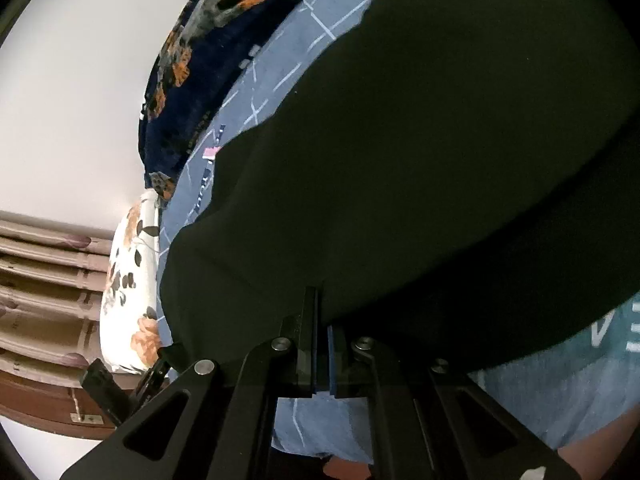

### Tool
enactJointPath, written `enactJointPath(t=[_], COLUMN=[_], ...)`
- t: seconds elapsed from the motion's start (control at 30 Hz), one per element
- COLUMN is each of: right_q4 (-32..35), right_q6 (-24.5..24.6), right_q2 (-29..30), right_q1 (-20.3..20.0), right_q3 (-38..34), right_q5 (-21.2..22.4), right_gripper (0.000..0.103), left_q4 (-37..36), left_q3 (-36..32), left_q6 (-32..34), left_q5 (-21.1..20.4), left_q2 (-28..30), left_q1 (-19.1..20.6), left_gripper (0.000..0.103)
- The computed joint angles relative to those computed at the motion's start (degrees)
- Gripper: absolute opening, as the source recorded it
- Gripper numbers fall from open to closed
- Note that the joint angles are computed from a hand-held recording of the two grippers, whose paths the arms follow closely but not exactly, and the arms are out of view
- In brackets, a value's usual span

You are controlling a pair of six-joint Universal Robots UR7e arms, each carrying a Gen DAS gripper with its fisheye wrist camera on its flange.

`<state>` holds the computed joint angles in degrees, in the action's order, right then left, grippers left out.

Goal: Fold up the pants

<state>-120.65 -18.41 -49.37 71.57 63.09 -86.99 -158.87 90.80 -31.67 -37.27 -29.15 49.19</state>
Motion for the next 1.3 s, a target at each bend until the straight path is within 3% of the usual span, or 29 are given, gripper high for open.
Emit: enactJointPath(t=[0.23,0.33,0.53,0.7,0.83,0.97,1.13,1.3], right_q4=[-0.42,-0.67,-1.66,-2.26,-2.24,-0.42,-1.19,-2.18], right_q6=[-0.37,-0.22,-0.01,-0.39,-0.63,0.91,-1.22,-2.66], right_q2=[-0.94,-1.19,-1.57,-1.86,-1.85,-1.65,-1.68,-1.76], right_q1=[-0.59,-1.16,-1.56,-1.87,-1.90,-2.72,-2.27,-2.21], right_q3=[1.89,2.77,3.93,4.60,4.57,3.84,4.24,4.67], right_q5=[0.21,0.65,1.92,2.78,2.93,5.35,4.57,4.23], right_gripper=[0.005,0.005,0.003,0.002,0.001,0.000,0.000,0.000], left_q4=[0.28,2.20,9.25,12.66,6.33,0.35,8.61,7.54], left_q3=[1.22,1.53,4.77,8.57,4.77,-4.01,-14.56,-15.83], left_q6=[-0.80,-2.03,-11.41,-18.65,-10.72,1.00,2.94,2.13], left_q5=[0.57,1.69,1.24,10.65,11.90,6.73,-0.08,0.62], left_q2=[-0.42,-0.37,-4.11,-7.82,-5.78,1.50,8.86,10.99], left_q1=[-0.19,-0.29,-0.84,-4.80,-5.37,-3.09,0.11,0.06], left_gripper=[0.015,0.022,0.043,0.046,0.046,0.046,0.046,0.046])
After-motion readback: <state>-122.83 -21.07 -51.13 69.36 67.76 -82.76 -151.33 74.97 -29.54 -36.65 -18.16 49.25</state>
